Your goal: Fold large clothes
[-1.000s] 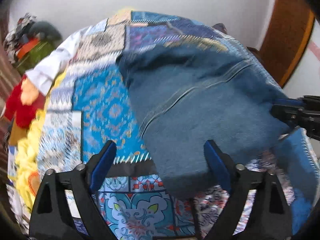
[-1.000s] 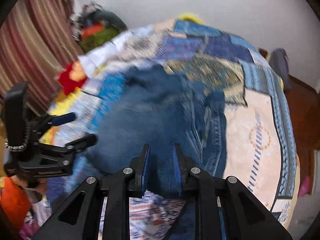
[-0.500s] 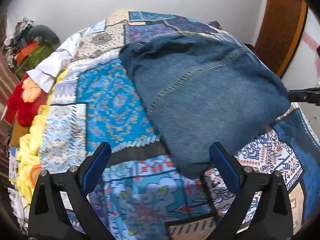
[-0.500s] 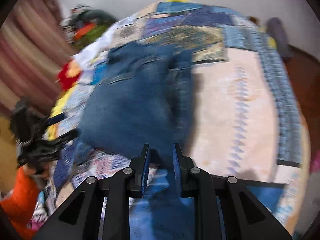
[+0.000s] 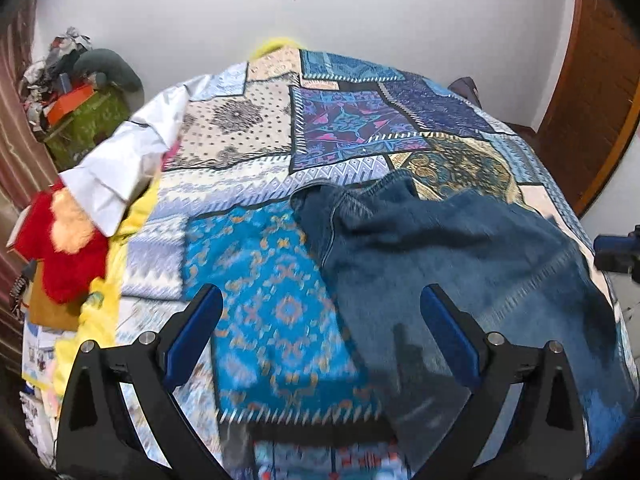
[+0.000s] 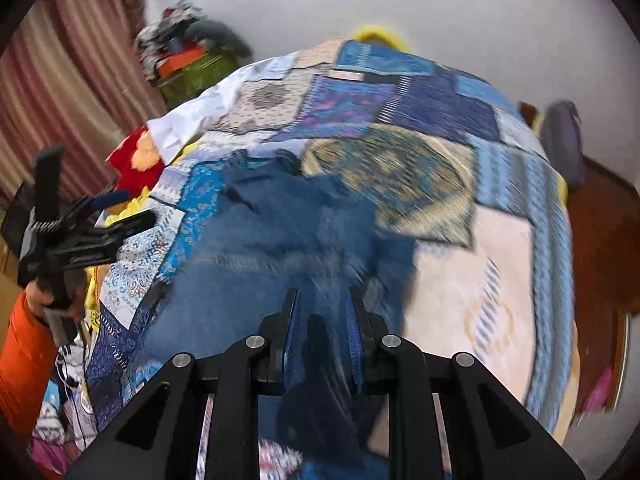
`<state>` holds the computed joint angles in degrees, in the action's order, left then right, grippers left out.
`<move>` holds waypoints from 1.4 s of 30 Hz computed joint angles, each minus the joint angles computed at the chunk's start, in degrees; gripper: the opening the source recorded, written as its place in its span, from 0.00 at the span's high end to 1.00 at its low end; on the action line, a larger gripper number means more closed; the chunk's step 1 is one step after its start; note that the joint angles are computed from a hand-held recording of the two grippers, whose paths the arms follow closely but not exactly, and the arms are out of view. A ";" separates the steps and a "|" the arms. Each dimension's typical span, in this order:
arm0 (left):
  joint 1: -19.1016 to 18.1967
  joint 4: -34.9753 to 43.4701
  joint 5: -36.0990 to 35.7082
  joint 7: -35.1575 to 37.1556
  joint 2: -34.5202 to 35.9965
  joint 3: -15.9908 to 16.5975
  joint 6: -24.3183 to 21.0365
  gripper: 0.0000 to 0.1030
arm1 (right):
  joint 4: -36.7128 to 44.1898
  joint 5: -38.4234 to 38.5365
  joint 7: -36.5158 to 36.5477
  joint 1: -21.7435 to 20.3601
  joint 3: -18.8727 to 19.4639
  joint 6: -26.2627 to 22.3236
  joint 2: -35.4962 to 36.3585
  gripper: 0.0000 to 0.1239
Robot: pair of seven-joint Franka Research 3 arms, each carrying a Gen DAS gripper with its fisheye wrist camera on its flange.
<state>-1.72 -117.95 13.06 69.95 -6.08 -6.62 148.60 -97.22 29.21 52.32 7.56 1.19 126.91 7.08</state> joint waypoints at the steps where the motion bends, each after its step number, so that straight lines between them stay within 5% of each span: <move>1: -0.15 2.37 -0.75 1.18 2.59 0.06 -0.83 0.02 | 2.15 -0.86 -0.33 0.41 0.36 -1.16 1.84 0.85; 9: -0.14 16.19 1.69 -1.78 17.87 -0.23 -2.55 0.02 | 11.48 -9.92 -0.37 4.39 1.26 3.19 13.24 0.86; 16: 1.86 16.76 -5.50 -0.13 20.36 -1.39 -1.54 0.00 | 20.13 -1.10 -0.21 -2.34 3.07 -7.90 20.04 0.86; 19: 1.38 15.81 -4.07 -0.69 19.02 -0.69 -2.90 0.00 | 17.44 1.17 -0.52 -3.85 2.64 -7.69 18.18 0.86; 24: -0.88 11.79 7.10 -4.77 13.26 0.73 -5.71 0.01 | 8.57 -3.17 4.49 -2.64 -0.42 -0.29 11.34 0.86; 31: -1.98 0.19 -4.98 8.01 1.30 -1.39 2.10 0.01 | -0.19 4.39 -1.50 -3.86 0.67 1.33 1.41 0.85; 35: -4.32 -3.29 -8.24 9.52 -1.17 -1.90 1.13 0.01 | -7.02 2.34 -3.46 -1.30 0.56 3.91 -2.99 0.85; 39: -4.00 -8.56 -0.52 3.15 -3.84 -3.16 0.89 0.01 | -18.45 -2.02 -5.74 1.08 0.45 15.94 -8.15 0.85; 42: -5.66 -13.56 -5.14 4.73 -8.04 -0.93 3.12 0.01 | -24.68 -0.35 -9.56 1.72 -0.37 20.32 -12.46 0.85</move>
<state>-7.38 -131.51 7.92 74.68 -14.12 -7.55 151.72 -121.90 28.86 42.77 9.28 0.83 147.23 -5.37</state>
